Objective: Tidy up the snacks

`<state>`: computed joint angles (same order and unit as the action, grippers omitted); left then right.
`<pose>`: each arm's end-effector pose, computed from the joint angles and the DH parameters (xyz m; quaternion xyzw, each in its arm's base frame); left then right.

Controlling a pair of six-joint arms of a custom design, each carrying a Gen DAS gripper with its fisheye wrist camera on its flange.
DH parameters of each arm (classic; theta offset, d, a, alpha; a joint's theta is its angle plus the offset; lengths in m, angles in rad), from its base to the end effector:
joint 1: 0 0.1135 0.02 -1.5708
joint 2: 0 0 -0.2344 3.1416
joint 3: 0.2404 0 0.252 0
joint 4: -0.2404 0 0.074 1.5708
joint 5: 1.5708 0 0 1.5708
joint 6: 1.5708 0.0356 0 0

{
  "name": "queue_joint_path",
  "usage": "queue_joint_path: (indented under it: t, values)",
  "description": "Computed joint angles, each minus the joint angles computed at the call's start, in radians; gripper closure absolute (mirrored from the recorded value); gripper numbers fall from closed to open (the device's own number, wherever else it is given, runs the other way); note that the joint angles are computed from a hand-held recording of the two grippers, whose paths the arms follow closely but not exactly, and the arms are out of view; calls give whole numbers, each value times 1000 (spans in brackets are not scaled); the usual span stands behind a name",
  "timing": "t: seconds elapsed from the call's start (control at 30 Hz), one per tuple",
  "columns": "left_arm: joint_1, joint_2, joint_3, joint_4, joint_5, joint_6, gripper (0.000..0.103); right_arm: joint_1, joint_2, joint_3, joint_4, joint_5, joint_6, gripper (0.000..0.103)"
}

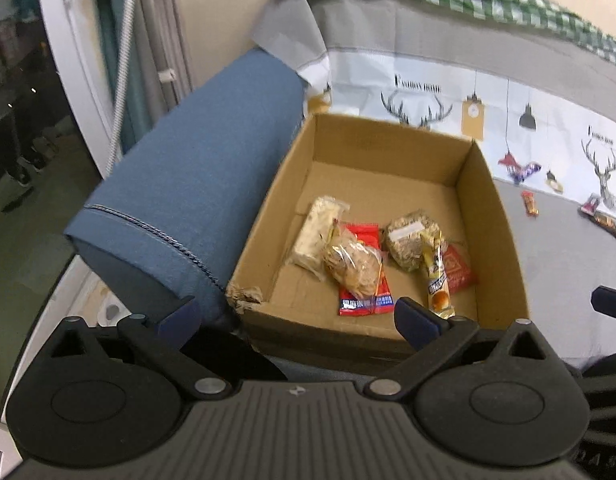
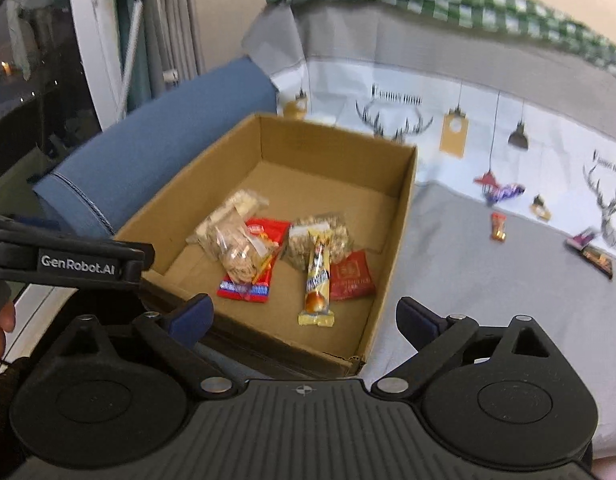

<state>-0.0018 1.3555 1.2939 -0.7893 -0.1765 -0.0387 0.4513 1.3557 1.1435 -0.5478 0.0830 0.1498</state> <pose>0.2898 0.0057 0.3053 -0.0482 0.9315 0.0754 0.3525 0.2724 0.1287 0.2742 -0.1217 0.9102 0.0802 0.3877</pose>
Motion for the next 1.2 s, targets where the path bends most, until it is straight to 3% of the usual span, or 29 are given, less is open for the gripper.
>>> queue_joint_path:
  t: [0.33, 0.57, 1.2]
  values:
    - [-110, -207, -79, -44, -73, -42, 0, 65, -328, -187, 13, 76, -13, 3]
    - [-166, -257, -93, -62, -110, -54, 0, 71, -465, -247, 7, 108, -9, 3]
    - [-164, -289, -106, -65, -111, -39, 0, 94, -500, -262, 4, 123, -4, 3]
